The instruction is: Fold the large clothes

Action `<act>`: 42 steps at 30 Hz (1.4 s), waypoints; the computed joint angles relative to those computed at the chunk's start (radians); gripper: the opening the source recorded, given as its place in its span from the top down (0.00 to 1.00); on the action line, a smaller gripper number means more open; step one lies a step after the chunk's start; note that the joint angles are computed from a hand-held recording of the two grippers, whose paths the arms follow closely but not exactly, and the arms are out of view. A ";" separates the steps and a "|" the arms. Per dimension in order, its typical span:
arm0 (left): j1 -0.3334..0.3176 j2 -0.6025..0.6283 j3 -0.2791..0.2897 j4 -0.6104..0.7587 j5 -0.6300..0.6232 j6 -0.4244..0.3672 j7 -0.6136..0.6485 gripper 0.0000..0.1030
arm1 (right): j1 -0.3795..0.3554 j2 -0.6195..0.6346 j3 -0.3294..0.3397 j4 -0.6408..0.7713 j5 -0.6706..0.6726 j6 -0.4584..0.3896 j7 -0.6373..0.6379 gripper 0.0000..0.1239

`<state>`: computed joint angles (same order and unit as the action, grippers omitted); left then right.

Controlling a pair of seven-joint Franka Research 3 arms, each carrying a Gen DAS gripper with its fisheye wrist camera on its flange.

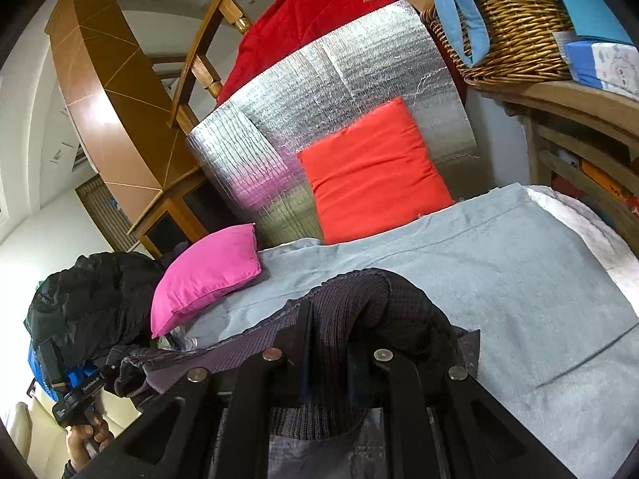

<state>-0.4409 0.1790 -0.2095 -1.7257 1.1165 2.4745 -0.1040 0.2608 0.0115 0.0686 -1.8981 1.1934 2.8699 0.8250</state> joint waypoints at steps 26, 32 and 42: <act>0.002 0.315 0.108 0.297 -0.312 0.004 0.294 0.91 | -0.075 0.472 0.052 0.489 -0.520 -0.133 0.480 0.89; -0.009 0.371 0.127 0.352 -0.363 -0.020 0.337 0.91 | -0.075 0.563 0.049 0.584 -0.605 -0.169 0.559 0.89; -0.016 0.432 0.141 0.418 -0.421 -0.053 0.398 0.91 | -0.070 0.661 0.042 0.707 -0.705 -0.227 0.646 0.89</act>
<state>-0.4571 0.6112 -0.0683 -1.3072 0.6951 2.4219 0.2942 0.1910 0.6729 0.1108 -1.1910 0.4886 2.6433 1.4708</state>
